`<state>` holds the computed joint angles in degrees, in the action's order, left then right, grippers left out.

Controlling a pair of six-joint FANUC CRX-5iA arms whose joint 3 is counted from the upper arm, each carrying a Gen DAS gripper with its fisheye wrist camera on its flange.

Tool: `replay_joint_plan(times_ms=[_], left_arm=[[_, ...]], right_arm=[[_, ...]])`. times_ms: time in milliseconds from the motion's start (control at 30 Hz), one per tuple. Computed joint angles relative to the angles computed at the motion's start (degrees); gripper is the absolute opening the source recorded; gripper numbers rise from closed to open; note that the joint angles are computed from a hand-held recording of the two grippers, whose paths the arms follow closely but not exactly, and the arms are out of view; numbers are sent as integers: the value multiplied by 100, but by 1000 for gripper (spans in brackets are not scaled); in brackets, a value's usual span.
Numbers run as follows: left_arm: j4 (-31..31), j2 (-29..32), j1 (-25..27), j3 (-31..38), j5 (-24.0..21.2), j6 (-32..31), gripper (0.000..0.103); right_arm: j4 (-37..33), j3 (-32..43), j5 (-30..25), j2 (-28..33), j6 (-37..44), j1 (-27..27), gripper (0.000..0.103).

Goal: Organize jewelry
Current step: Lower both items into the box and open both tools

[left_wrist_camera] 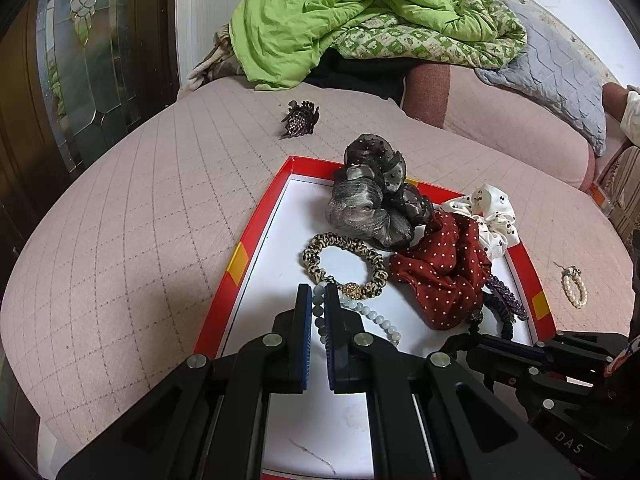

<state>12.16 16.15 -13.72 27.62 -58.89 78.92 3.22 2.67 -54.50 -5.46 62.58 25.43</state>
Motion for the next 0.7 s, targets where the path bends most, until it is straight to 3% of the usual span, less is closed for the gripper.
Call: replay_joint_plan(times_ms=[700], left_arm=[[16,88,-57,75,-56,-30,6]], right_arm=[[280,-125,4,8,-137,89,9]])
